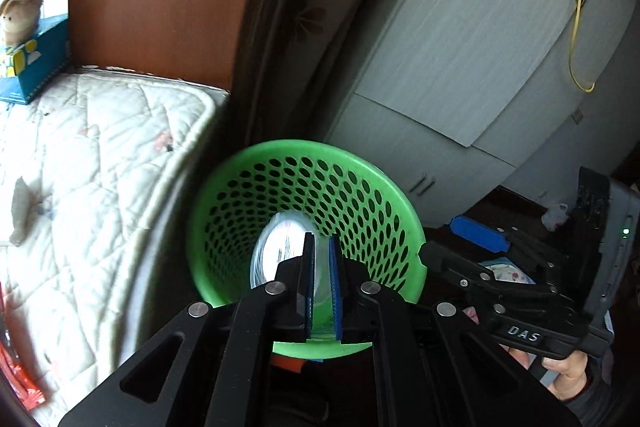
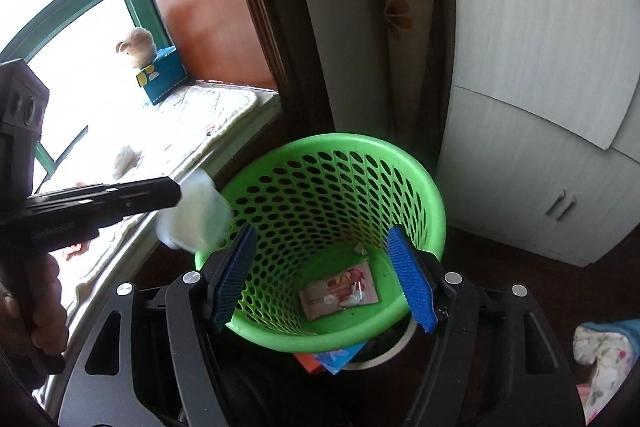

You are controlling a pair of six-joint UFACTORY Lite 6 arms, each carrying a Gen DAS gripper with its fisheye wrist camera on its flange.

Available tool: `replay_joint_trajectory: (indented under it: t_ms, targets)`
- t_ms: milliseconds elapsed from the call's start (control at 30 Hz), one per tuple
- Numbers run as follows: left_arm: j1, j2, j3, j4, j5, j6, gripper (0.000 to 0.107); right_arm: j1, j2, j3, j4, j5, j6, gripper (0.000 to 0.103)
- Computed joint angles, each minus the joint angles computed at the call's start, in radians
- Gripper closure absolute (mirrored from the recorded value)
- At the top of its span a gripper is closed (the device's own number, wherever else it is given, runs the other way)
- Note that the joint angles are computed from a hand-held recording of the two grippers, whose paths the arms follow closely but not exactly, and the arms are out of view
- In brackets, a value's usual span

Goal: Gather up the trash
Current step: 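Carry both items over the green basket and open both tools, then move both tools back over the mattress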

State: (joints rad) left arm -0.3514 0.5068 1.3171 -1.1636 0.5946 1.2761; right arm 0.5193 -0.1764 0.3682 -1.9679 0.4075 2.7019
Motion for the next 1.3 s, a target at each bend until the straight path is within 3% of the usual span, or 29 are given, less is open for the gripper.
replay_joint_trajectory:
  t_ms: [33, 133, 500, 900, 967, 1300]
  targets:
    - [-0.002, 0.000, -0.007, -0.007, 0.002, 0.012, 0.097, 0.001, -0.006, -0.005, 0.005, -0.001, -0.003, 0.035]
    - [-0.011, -0.008, -0.031, -0.029, -0.016, 0.024, 0.065, 0.010, -0.006, -0.004, 0.009, -0.001, 0.005, 0.035]
    - [0.124, -0.240, -0.277, -0.078, -0.043, 0.152, 0.062, 0.152, 0.033, 0.086, 0.177, 0.047, -0.129, 0.030]
    - [0.444, -0.507, -0.476, -0.097, -0.044, 0.298, 0.039, 0.294, 0.246, 0.365, 0.295, 0.069, -0.276, 0.018]
    - [0.510, -0.533, -0.490, -0.101, -0.035, 0.326, 0.031, 0.308, 0.294, 0.428, 0.309, 0.062, -0.309, 0.017]
    - [0.830, -0.485, -0.438, -0.088, 0.033, 0.426, 0.026, 0.330, 0.604, 0.827, 0.462, -0.013, -0.566, 0.015]
